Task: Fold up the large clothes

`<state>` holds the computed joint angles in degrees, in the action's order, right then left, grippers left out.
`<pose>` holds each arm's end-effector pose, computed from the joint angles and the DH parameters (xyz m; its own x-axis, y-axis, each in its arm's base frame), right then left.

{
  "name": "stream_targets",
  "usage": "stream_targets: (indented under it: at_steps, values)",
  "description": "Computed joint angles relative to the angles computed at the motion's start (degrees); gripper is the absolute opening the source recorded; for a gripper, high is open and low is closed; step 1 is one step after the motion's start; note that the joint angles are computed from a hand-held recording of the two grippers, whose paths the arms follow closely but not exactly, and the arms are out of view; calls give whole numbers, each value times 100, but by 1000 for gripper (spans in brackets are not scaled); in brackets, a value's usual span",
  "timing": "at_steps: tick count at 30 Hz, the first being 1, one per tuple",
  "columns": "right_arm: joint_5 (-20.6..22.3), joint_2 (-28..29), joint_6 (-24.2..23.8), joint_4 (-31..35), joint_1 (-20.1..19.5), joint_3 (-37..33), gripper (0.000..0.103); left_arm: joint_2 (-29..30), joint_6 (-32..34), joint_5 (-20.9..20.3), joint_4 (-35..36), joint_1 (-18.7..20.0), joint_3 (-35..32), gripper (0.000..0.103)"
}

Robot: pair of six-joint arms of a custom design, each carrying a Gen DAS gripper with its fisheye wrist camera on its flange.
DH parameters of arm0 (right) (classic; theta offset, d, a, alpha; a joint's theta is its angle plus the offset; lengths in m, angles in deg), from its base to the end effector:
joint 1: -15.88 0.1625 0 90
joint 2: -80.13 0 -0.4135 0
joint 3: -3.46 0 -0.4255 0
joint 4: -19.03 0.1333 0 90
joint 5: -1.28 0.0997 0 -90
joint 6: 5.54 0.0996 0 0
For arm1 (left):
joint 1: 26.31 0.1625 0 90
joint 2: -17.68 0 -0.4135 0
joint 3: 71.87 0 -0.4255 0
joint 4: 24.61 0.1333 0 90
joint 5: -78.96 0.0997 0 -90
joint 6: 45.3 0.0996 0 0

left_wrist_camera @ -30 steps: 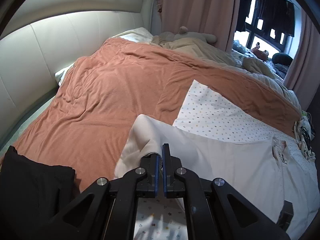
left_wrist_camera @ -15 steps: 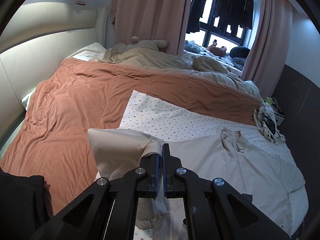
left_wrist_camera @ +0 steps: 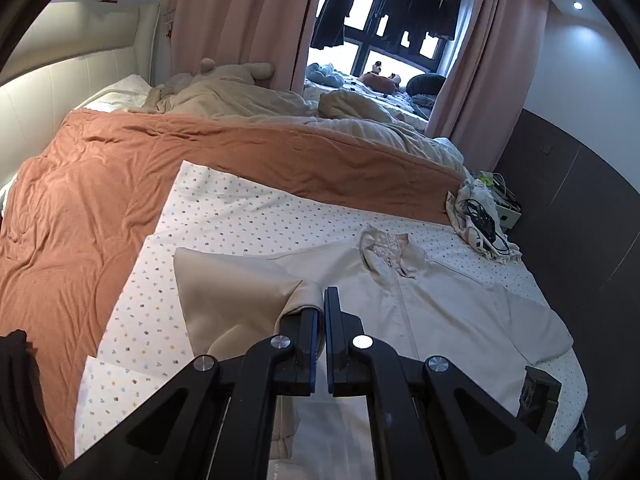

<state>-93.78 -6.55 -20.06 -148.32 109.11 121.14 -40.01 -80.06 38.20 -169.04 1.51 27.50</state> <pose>0.1541 -0.5214 0.3598 -0.9565 -0.1654 0.2403 -0.2879 0.6690 -0.6852 -0.4778 -0.4882 0.1876 -0.8636 0.1508 -0.4811 0.4507 0.6587 -0.6025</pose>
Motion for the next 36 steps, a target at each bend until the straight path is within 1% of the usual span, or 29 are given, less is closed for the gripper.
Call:
stream_targets:
  at_steps: [2, 3, 5, 7, 9, 10, 13, 15, 17, 19, 20, 21, 23, 24, 25, 27, 29, 32, 36]
  values:
    - [-21, -279, 66, 132, -163, 177, 76, 159, -51, -103, 44, 11, -70, 5]
    - [36, -506, 102, 232, -288, 307, 76, 257, -56, -170, 44, 23, -112, 5]
    - [156, -770, 208, 310, -463, 389, 76, 449, -33, -291, -7, 61, -187, 5]
    - [60, -905, 319, 204, -499, 407, 76, 639, -28, -436, -11, 128, -282, 5]
    - [-64, -994, 432, 107, -542, 429, 76, 810, -8, -639, -91, 205, -361, 5]
    - [-28, -1022, 530, 158, -618, 394, 76, 885, 32, -733, -187, 242, -380, 5]
    - [-12, -1131, 811, 200, -664, 454, 76, 1076, -27, -890, -340, 303, -422, 5]
    - [-158, -1097, 922, -3, -658, 427, 76, 1179, -241, -1047, -314, 348, -460, 5]
    - [-370, -1089, 958, -188, -591, 462, 76, 1250, -376, -1217, -453, 377, -413, 5]
    - [-384, -1143, 999, -268, -567, 553, 76, 1280, -502, -1330, -590, 372, -322, 7]
    - [-270, -1196, 994, -231, -591, 608, 76, 1294, -550, -1347, -660, 353, -278, 9]
    - [-296, -1202, 996, -233, -572, 630, 76, 1309, -578, -1341, -758, 326, -236, 16]
    - [-370, -1190, 954, -296, -550, 658, 76, 1299, -639, -1323, -918, 254, -136, 51]
    - [-399, -1200, 929, -326, -520, 677, 76, 1297, -673, -1344, -917, 228, -120, 102]
    - [-372, -1227, 886, -325, -526, 694, 76, 1283, -623, -1335, -1050, 197, -60, 103]
    - [-232, -1227, 832, -321, -553, 693, 76, 1225, -648, -1195, -786, 115, -44, 103]
    - [-180, -1181, 772, -345, -578, 668, 76, 1101, -704, -1070, -673, 55, 54, 103]
    - [-299, -1119, 602, -484, -493, 670, 76, 796, -879, -812, -608, -31, 305, 103]
    - [-257, -1060, 410, -609, -397, 701, 76, 363, -1138, -400, -403, -153, 649, 103]
